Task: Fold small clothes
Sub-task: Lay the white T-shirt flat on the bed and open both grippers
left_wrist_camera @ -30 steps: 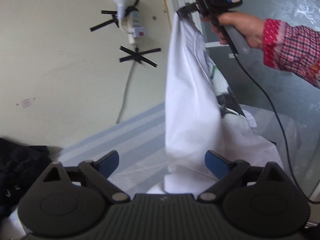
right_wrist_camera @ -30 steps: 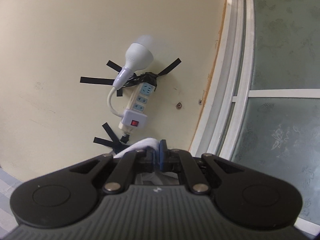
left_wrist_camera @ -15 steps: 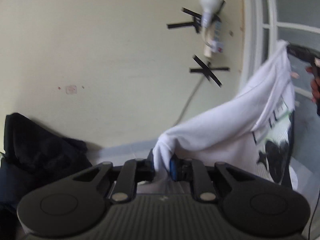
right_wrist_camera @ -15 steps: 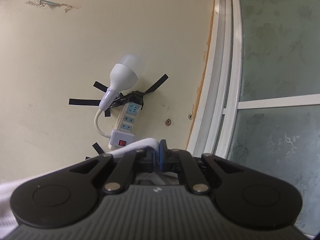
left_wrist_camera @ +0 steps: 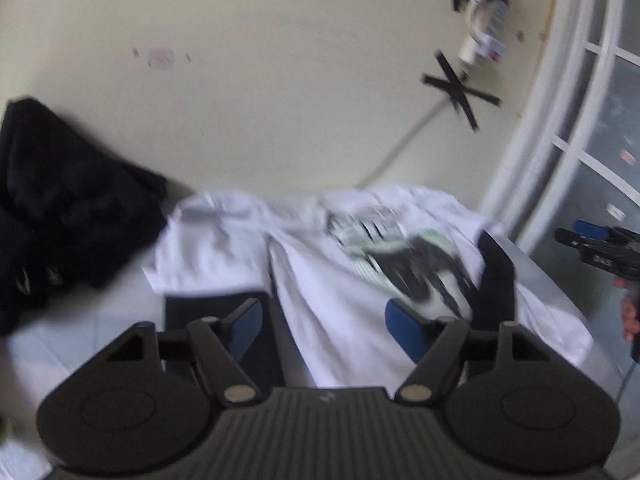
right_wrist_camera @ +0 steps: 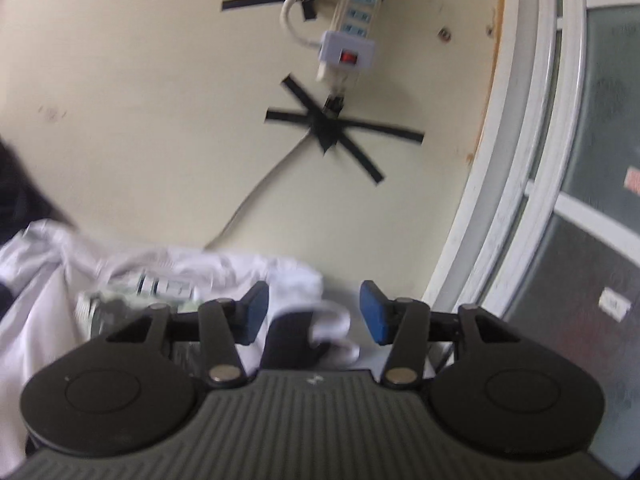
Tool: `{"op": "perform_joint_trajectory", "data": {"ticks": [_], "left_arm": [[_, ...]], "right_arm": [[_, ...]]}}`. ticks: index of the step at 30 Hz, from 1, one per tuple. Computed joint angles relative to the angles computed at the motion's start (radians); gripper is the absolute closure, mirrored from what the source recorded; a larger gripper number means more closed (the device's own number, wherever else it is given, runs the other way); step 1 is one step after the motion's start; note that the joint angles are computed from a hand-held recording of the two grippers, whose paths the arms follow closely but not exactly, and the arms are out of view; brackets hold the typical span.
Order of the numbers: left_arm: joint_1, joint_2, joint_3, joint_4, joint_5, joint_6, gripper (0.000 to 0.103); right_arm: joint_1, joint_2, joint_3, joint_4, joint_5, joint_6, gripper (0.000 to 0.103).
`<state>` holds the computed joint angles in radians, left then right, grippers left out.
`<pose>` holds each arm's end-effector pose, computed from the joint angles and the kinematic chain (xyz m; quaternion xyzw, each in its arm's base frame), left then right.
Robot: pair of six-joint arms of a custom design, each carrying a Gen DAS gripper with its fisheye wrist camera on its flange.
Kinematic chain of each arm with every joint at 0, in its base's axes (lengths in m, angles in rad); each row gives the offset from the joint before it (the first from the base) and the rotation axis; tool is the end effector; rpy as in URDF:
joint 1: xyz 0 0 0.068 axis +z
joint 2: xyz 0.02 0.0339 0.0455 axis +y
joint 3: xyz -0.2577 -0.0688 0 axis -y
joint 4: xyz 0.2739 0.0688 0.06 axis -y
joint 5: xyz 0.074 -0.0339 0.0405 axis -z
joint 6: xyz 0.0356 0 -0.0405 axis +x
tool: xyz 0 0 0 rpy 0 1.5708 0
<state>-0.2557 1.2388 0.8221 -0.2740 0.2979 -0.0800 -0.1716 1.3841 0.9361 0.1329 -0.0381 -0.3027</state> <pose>0.2818 -0.0845 0.2323 0.1415 0.8857 -0.2028 0.3929 0.3443 -0.0583 0.2682 -0.0642 0.8067 -0.1230 0.5745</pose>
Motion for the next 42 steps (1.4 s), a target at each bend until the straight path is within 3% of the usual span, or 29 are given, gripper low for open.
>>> {"op": "perform_joint_trajectory", "data": {"ticks": [2, 3, 5, 9, 10, 11, 12, 13, 15, 20, 22, 24, 26, 28, 31, 33, 35, 36, 37, 39, 42], "left_arm": [[-0.004, -0.073, -0.09, -0.058, 0.103, -0.005, 0.013], [-0.022, -0.119, -0.15, -0.059, 0.153, -0.023, 0.013], [-0.057, -0.168, -0.226, -0.035, 0.196, -0.082, 0.001], [-0.146, -0.103, -0.274, 0.046, 0.164, -0.17, 0.005], [-0.156, -0.078, -0.276, 0.08, 0.162, -0.178, 0.027], [-0.156, -0.041, -0.261, 0.09, 0.174, -0.168, 0.071], [-0.141, 0.008, -0.214, 0.041, 0.194, -0.158, 0.094], [-0.106, 0.046, -0.172, -0.014, 0.243, -0.164, 0.098], [-0.002, -0.011, -0.179, -0.063, 0.373, -0.166, 0.098], [0.383, -0.36, -0.139, -0.474, 0.542, 0.146, 0.098], [0.55, -0.393, -0.108, -0.66, 0.591, 0.312, 0.098], [0.654, -0.366, -0.117, -0.806, 0.617, 0.466, 0.097], [0.679, -0.327, -0.168, -0.863, 0.606, 0.569, 0.094], [0.652, -0.32, -0.233, -0.806, 0.54, 0.566, 0.087], [0.661, -0.315, -0.266, -0.681, 0.486, 0.478, 0.08], [0.699, -0.326, -0.267, -0.603, 0.464, 0.422, 0.072], [0.726, -0.329, -0.268, -0.535, 0.454, 0.368, 0.055], [0.733, -0.321, -0.269, -0.504, 0.459, 0.349, 0.053], [0.729, -0.311, -0.271, -0.47, 0.46, 0.323, 0.051], [0.697, -0.279, -0.275, -0.398, 0.432, 0.257, 0.05], [0.604, -0.222, -0.284, -0.279, 0.373, 0.142, 0.05]], "right_arm": [[-0.065, -0.093, -0.147, -0.004, -0.083, -0.011, 0.034], [-0.099, -0.133, -0.203, -0.015, -0.129, 0.002, 0.026], [-0.172, -0.19, -0.296, -0.014, -0.218, 0.028, 0.014], [-0.19, -0.131, -0.315, -0.047, -0.233, 0.042, 0.012], [-0.174, -0.101, -0.307, -0.048, -0.221, 0.036, 0.026], [-0.158, -0.078, -0.298, -0.056, -0.209, 0.027, 0.045], [-0.146, -0.053, -0.269, -0.088, -0.219, 0.024, 0.073], [-0.13, -0.07, -0.257, -0.108, -0.213, 0.064, 0.09], [-0.108, -0.158, -0.259, -0.167, -0.227, 0.084, 0.091], [-0.235, -0.509, -0.301, -0.457, -0.607, 0.09, 0.095], [-0.302, -0.62, -0.327, -0.601, -0.72, 0.017, 0.096], [-0.356, -0.684, -0.353, -0.742, -0.758, -0.072, 0.1], [-0.393, -0.686, -0.378, -0.848, -0.749, -0.169, 0.1], [-0.374, -0.661, -0.409, -0.867, -0.642, -0.219, 0.098], [-0.255, -0.651, -0.441, -0.692, -0.347, -0.076, 0.088], [-0.249, -0.588, -0.396, -0.624, -0.363, 0.009, 0.085], [-0.226, -0.522, -0.351, -0.531, -0.432, 0.128, 0.064], [-0.186, -0.499, -0.34, -0.474, -0.438, 0.19, 0.048], [-0.132, -0.469, -0.334, -0.406, -0.423, 0.242, 0.041], [-0.05, -0.374, -0.301, -0.307, -0.409, 0.302, 0.039], [0.069, -0.112, -0.172, -0.216, -0.354, 0.41, 0.039]]}}
